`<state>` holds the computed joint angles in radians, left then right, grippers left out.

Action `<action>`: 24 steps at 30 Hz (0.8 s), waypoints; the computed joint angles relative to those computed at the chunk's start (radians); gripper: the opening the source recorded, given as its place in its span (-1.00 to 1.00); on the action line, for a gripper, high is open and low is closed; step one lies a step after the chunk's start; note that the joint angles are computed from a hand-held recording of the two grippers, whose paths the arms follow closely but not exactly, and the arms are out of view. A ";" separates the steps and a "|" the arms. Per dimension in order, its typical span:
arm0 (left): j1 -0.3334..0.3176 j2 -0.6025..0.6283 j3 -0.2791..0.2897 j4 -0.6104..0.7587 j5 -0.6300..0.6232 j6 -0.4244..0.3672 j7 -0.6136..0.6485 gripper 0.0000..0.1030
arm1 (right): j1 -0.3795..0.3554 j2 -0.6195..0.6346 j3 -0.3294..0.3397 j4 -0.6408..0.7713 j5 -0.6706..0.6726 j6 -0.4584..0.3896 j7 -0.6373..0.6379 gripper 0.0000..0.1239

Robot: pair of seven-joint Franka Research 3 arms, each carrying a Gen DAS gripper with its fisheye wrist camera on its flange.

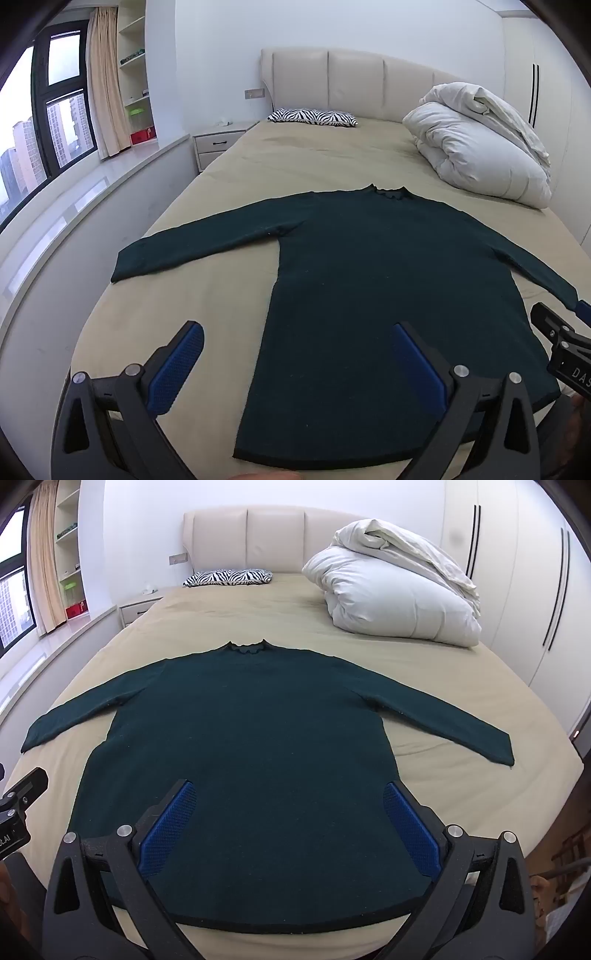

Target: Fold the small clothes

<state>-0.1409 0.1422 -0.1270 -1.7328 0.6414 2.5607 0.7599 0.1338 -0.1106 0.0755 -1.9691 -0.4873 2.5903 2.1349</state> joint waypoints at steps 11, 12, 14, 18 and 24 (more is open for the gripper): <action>-0.001 0.006 0.000 0.011 -0.016 0.003 -0.005 1.00 | -0.001 -0.003 0.000 -0.005 0.005 0.006 -0.001 0.66; -0.001 0.005 0.001 0.008 -0.015 0.006 -0.006 1.00 | -0.002 -0.004 0.000 -0.007 0.006 0.008 0.000 0.66; -0.001 0.005 0.001 0.006 -0.014 0.008 -0.006 1.00 | -0.002 -0.006 0.001 -0.006 0.006 0.004 0.000 0.66; -0.002 0.006 0.001 0.007 -0.013 0.006 -0.010 1.00 | -0.001 -0.003 0.005 -0.003 -0.006 0.001 0.010 0.66; 0.000 0.004 0.002 0.003 -0.015 0.009 -0.008 1.00 | 0.002 -0.009 0.010 -0.002 -0.012 -0.008 0.020 0.66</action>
<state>-0.1412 0.1463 -0.1252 -1.7302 0.6267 2.5694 0.7523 0.1360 -0.1194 0.0857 -1.9712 -0.4998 2.5825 2.1554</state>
